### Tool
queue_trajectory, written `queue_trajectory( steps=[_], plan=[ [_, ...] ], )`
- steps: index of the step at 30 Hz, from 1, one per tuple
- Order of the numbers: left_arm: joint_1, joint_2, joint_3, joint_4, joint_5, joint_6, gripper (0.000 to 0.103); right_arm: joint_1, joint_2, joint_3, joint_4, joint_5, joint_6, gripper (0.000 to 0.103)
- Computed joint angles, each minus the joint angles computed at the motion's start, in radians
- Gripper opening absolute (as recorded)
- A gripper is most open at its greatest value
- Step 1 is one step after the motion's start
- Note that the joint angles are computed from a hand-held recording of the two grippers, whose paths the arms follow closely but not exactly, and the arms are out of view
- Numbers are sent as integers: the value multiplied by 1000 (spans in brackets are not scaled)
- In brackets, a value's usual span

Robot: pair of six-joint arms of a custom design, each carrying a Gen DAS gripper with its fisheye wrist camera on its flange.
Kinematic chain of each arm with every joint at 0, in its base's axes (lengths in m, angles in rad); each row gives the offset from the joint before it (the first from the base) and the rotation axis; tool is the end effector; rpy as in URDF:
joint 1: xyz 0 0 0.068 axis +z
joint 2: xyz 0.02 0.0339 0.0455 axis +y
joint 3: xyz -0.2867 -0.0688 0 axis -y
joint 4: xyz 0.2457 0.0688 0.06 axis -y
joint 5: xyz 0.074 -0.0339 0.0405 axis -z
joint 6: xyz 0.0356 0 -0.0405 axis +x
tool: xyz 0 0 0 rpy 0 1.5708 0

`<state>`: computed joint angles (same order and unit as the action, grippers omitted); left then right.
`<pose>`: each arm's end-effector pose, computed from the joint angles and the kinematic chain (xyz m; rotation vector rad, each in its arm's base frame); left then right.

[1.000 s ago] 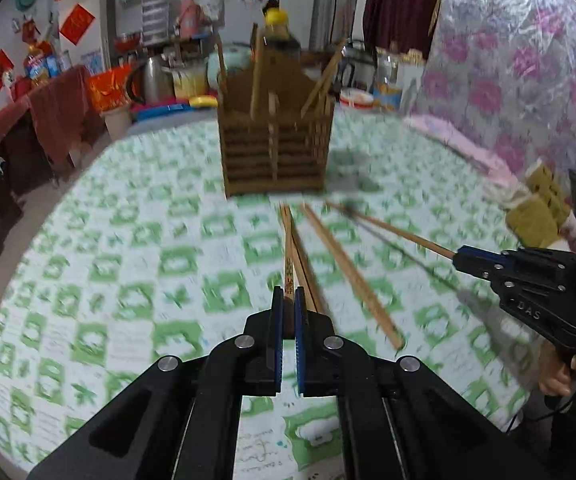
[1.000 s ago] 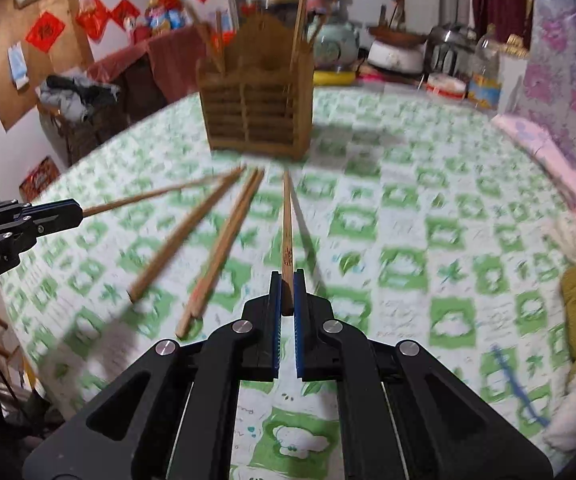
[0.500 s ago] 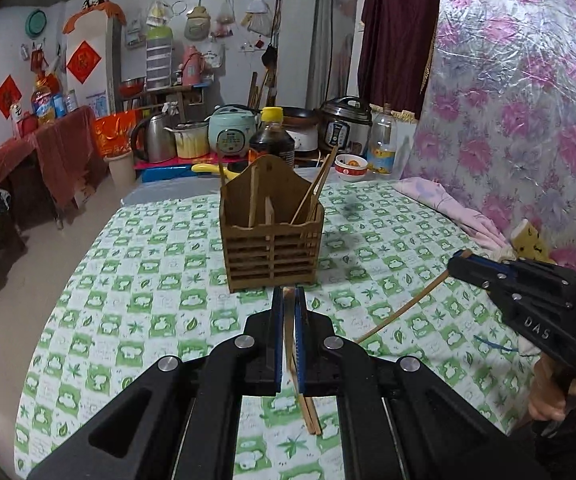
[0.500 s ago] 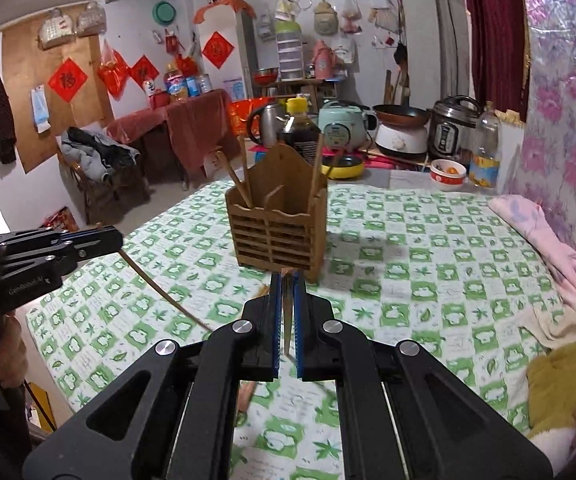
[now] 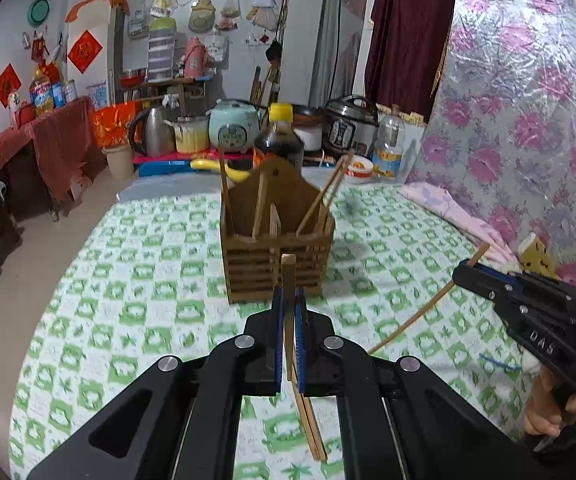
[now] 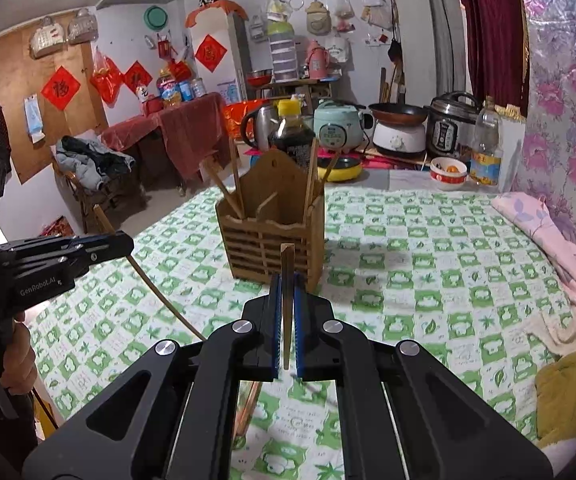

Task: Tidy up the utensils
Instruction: 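Carry both chopsticks to the wooden holder and open both tools above it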

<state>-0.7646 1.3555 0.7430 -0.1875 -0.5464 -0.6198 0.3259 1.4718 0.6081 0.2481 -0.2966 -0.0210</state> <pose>0.2055 -0.1715 0.2265 -0.0910 2.2304 -0.0958 0.2668 0.1011 0.1886 -0.5453 2.1300 0.4960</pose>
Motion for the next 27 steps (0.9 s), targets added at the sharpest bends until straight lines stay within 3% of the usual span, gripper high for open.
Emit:
queue_trajectory(
  steps=[14,27],
  plan=[
    [128,14,254,-43,-90,195,6,43,16,190,1,46,31,7],
    [236,172,321,118,-71,256,6,102,209,395,83,97,102,6]
  ],
)
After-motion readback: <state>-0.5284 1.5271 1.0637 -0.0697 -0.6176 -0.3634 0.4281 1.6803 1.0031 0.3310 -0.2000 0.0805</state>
